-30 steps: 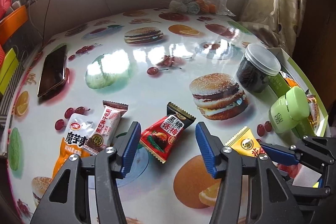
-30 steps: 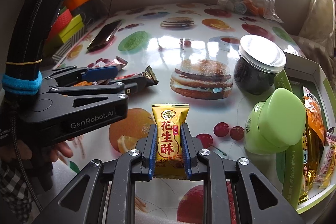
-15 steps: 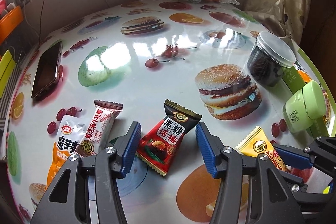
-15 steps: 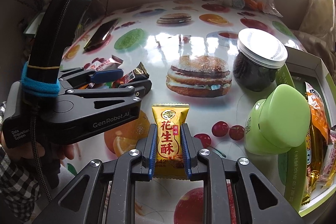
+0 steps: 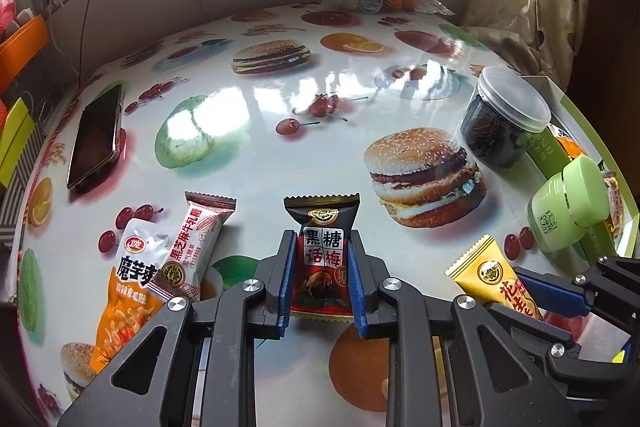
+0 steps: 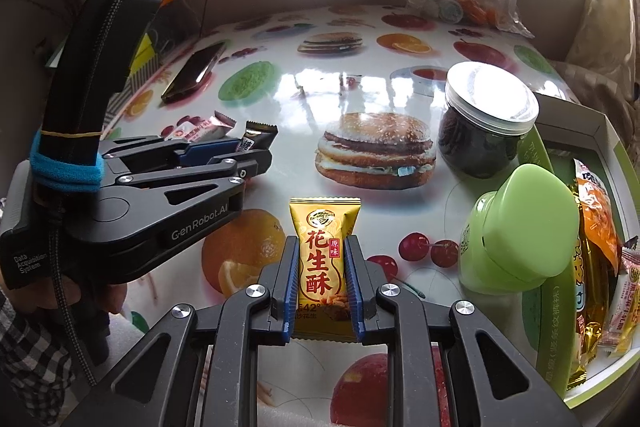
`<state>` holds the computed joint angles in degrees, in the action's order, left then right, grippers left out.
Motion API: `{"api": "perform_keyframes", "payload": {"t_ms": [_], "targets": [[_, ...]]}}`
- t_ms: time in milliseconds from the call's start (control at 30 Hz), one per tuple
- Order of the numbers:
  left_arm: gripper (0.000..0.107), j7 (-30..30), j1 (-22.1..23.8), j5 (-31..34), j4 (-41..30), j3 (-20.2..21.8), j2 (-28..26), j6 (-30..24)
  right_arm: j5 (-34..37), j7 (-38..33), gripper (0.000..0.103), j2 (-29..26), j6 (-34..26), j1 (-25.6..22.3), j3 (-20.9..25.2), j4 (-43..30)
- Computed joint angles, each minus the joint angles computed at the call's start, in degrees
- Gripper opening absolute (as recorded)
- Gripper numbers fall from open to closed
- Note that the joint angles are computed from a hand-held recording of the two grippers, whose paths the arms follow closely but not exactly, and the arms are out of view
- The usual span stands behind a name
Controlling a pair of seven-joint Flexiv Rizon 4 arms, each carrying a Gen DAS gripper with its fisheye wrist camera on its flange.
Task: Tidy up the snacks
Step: 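Carry the red-black candy and peanut candy over the green gift box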
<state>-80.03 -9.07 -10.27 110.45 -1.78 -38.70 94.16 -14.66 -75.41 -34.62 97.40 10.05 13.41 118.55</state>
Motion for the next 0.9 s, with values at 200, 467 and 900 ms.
{"api": "perform_keyframes", "payload": {"t_ms": [200,467,900], "targets": [[0.025,-0.29,1.0,0.31,2.46,-1.47,2.55,2.35,0.27,-0.07,0.02,1.46,1.73,0.45,-0.51,1.49],[0.025,-0.74,1.62,0.61,4.93,-3.19,5.63,4.73,0.65,0.66,0.02,4.34,4.83,0.88,-1.62,4.23],[0.025,-0.79,-0.09,1.21,4.97,-4.56,8.41,5.72,0.28,2.41,0.02,8.81,9.61,-1.56,-2.57,8.3]]}}
